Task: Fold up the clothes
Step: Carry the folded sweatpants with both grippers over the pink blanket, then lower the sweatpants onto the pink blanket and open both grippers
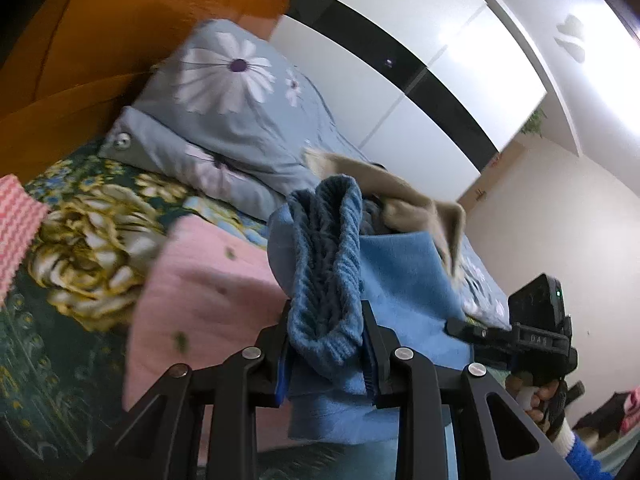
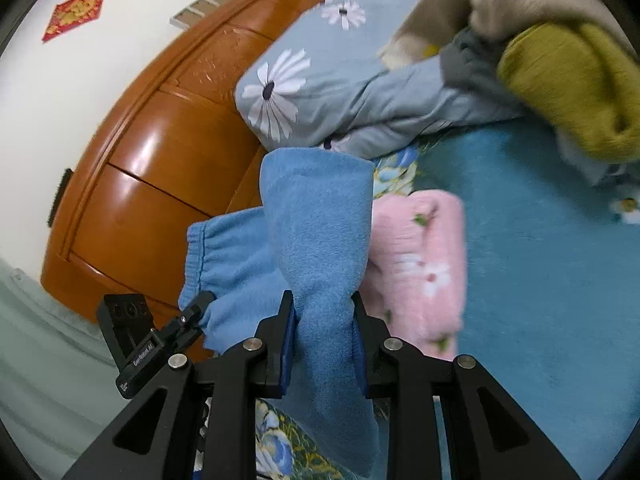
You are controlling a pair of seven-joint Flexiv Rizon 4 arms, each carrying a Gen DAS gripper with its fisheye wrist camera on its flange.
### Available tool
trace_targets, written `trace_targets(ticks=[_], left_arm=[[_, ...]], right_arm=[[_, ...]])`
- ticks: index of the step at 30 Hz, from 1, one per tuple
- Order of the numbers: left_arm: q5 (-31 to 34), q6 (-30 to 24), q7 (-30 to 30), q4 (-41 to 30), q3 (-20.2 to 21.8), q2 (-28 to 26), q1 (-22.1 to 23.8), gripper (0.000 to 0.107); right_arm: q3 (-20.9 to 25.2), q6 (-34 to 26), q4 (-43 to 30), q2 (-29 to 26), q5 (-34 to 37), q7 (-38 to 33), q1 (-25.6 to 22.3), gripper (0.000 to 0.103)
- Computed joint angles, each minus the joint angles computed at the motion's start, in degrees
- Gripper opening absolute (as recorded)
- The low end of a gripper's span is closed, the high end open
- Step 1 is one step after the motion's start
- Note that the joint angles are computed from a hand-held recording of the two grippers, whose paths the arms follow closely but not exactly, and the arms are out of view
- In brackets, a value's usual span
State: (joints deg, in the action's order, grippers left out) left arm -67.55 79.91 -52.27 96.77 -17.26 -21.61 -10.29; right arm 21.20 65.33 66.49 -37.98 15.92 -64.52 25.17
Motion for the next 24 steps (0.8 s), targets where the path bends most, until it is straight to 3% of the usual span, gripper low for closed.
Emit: trace_targets(ticks=[5,8,11,17,20,24], left_arm=[[-9.32,2.56,7.38,0.97,-1.63,-0.84,1.03,0.030],[-5.56,1.08,2.85,1.15,1.26,-2.85,-0.11,0.030],[-3.54,1.43,0.72,1.48,0.90,-4.65,0.25,0.030],[-8.23,3.74,4.01,1.80,-1.98,-5.14,1.13,0.031],[-3.78,4.21,0.93,2.38,0.18,-4.21,-0.12,0.036],[7.85,8.68,-6.11,3.14,4.41,-3.07,-2.65,0.043]], right_arm=[[-1.28,-3.10,-6.30,-4.91,-2.17,0.88,2.07,0.025],[-2.15,-4.92,-8.02,-6.79,-2.70,2.32,2.70,0.025],[-3.61,-6.58,-8.06,-8.16,-3.48,4.92,3.12,0.026],[-1.65,-5.53,-7.65,-8.75,-1.49,4.31,1.35,0.028],[-2.72,-6.34,-7.64,-7.96,-3.20,3.66,2.06,0.030],[-5.81,-6.12,-5.58,-5.65,-7.35,3.69,3.24,0.031]])
